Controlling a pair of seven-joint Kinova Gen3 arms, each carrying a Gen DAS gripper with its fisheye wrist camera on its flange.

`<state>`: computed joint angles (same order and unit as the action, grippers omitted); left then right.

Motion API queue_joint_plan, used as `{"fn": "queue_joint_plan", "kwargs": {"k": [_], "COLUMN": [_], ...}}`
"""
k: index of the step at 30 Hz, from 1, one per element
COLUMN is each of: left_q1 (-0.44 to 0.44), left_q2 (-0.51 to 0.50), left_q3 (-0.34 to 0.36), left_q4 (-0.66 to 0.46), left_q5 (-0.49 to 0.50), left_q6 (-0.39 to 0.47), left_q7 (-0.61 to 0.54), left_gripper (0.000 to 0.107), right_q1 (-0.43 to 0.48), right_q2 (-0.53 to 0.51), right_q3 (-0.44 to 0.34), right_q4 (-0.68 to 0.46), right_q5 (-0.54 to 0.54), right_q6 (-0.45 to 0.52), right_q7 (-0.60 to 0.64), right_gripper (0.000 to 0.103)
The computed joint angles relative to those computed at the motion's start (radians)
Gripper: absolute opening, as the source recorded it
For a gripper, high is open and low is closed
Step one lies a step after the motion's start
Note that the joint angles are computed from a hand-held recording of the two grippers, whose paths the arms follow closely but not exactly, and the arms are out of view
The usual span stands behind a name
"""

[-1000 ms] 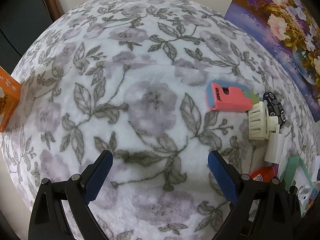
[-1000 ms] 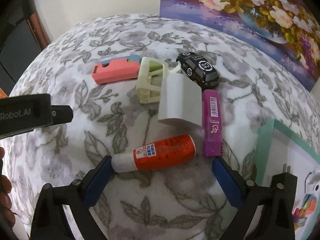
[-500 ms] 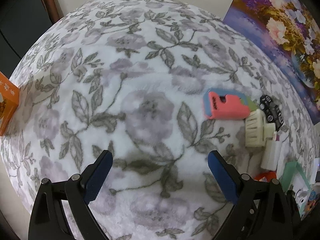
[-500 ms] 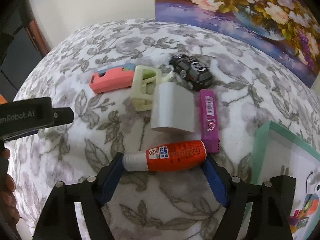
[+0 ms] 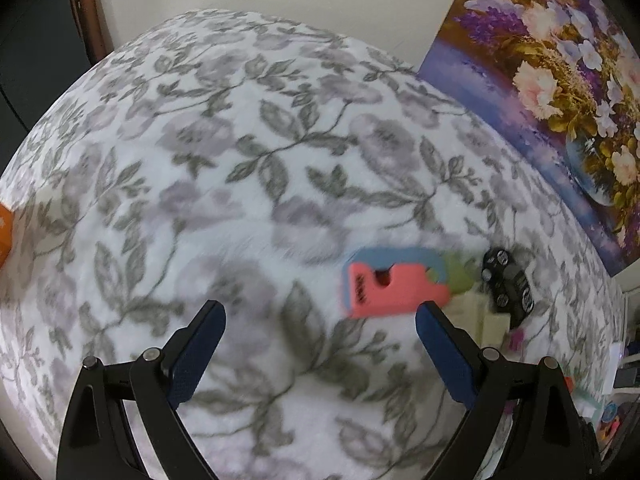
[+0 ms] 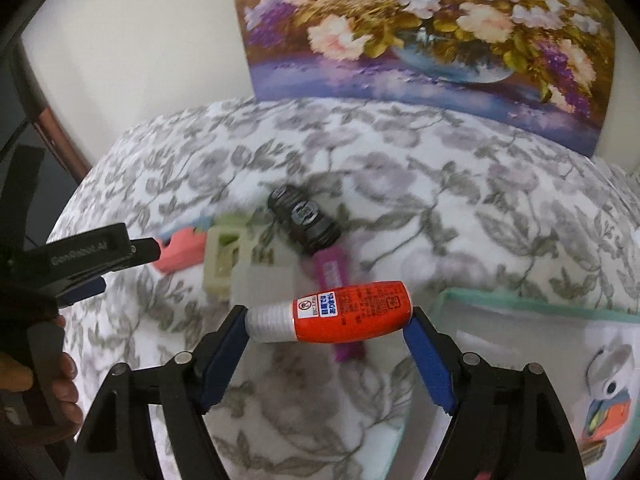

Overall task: Organize rigid objects
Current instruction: 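Close the left tool on the pink-blue case while the right tool holds the glue tube, then carry the glue tube and pink case into the tray and open both tools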

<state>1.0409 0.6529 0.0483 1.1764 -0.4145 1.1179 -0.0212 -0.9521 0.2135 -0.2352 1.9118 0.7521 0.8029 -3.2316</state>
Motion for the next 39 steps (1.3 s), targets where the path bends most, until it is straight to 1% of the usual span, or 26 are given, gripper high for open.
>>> {"fn": "queue_joint_plan", "kwargs": {"k": [4, 9, 11, 12, 13, 15, 17, 18, 19, 23, 26, 30, 33, 39], "left_q1": [-0.017, -0.018, -0.012, -0.009, -0.010, -0.006, -0.002, 0.000, 0.005, 0.001, -0.004, 0.014, 0.039, 0.077], "left_q2": [0.031, 0.104, 0.110, 0.118, 0.119, 0.111, 0.102, 0.097, 0.088, 0.070, 0.055, 0.012, -0.012, -0.017], "left_q3": [0.005, -0.001, -0.014, -0.023, -0.021, -0.031, -0.036, -0.039, -0.041, -0.035, -0.029, -0.029, -0.027, -0.012], "left_q4": [-0.032, -0.138, -0.141, -0.153, -0.149, -0.127, -0.111, -0.104, -0.090, -0.061, -0.046, -0.003, -0.006, -0.071], "left_q5": [0.006, 0.016, 0.021, 0.032, 0.027, 0.028, 0.025, 0.022, 0.018, 0.021, 0.034, 0.022, -0.007, -0.056], "left_q6": [-0.025, 0.015, 0.006, 0.015, 0.008, -0.021, -0.043, -0.053, -0.065, -0.089, -0.091, -0.093, -0.067, 0.004], "left_q7": [-0.035, -0.115, -0.120, -0.130, -0.127, -0.113, -0.105, -0.101, -0.093, -0.086, -0.071, -0.030, -0.006, -0.003], "left_gripper": [0.096, 0.096, 0.096, 0.096, 0.096, 0.095, 0.090, 0.084, 0.076, 0.076, 0.076, 0.076, 0.076, 0.076], "right_q1": [0.018, 0.033, 0.038, 0.042, 0.044, 0.049, 0.053, 0.055, 0.059, 0.057, 0.056, 0.049, 0.046, 0.053], "right_q2": [-0.004, -0.008, -0.009, -0.010, -0.012, -0.014, -0.013, -0.013, -0.013, -0.016, -0.024, -0.045, -0.066, -0.132], "right_q3": [0.013, 0.016, 0.017, 0.018, 0.018, 0.017, 0.016, 0.016, 0.017, 0.015, 0.011, -0.005, -0.022, -0.066], "right_q4": [0.002, 0.012, 0.014, 0.017, 0.020, 0.026, 0.029, 0.030, 0.033, 0.035, 0.036, 0.038, 0.041, 0.069], "right_q5": [0.017, 0.044, 0.048, 0.049, 0.050, 0.050, 0.047, 0.044, 0.038, 0.034, 0.027, 0.021, 0.013, -0.019], "right_q6": [-0.005, -0.017, -0.019, -0.025, -0.029, -0.036, -0.042, -0.045, -0.050, -0.039, -0.027, 0.007, 0.038, 0.104], "right_q7": [0.004, -0.002, -0.004, -0.007, -0.011, -0.015, -0.016, -0.016, -0.015, -0.016, -0.018, -0.022, -0.023, -0.054], "right_gripper": [0.081, 0.081, 0.081, 0.081, 0.081, 0.081, 0.081, 0.081, 0.081, 0.081, 0.081, 0.081, 0.081, 0.081]}}
